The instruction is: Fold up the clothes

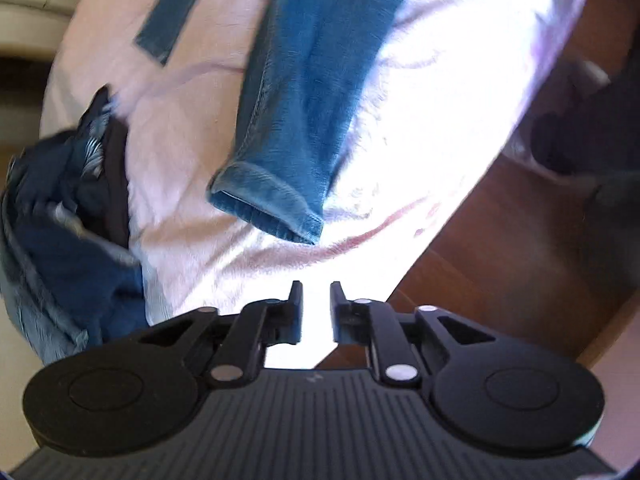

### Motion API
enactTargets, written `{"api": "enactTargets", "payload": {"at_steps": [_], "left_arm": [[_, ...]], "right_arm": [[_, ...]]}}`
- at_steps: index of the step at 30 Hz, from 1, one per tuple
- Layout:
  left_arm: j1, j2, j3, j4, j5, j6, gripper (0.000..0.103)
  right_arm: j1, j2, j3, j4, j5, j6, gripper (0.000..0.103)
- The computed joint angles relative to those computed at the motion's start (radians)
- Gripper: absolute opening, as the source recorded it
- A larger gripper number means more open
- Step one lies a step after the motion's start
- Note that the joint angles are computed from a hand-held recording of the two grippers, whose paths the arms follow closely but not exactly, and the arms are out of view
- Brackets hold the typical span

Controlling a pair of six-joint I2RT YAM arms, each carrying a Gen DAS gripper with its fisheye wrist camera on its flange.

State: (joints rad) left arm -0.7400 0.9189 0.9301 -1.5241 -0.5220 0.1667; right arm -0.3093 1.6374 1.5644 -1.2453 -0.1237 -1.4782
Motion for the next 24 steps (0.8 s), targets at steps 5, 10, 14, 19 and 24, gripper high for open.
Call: {"api": "enactTargets", "payload": {"at_steps": [5,10,14,19,24], "left_arm": [[0.180,0.042,0.087,0.176,0.024,0.130,0.036],[0.362,0.179,0.126,0.401,0.242,0.374,0.046],[0.451,0.301,0.092,0.532,0.310,0.580,0.051],[0.643,0.508,0.260,0.475,0.462,0.677,0.005],[0.784,0.717,0.523,0.437,0.556,0.662,0.013]], "right_arm": [[0.038,-0.003,0.054,-0.073,-0.047,0.075,0.071],[0.201,0.094,0.167,-0.035,-0.078,0.262,0.071],[0.324,0.212,0.250,0.028,-0.066,0.392,0.071],[0.412,0.425,0.464,-0.014,-0.030,0.432,0.071],[0.419,0.566,0.660,-0.048,-0.018,0.494,0.071]]}}
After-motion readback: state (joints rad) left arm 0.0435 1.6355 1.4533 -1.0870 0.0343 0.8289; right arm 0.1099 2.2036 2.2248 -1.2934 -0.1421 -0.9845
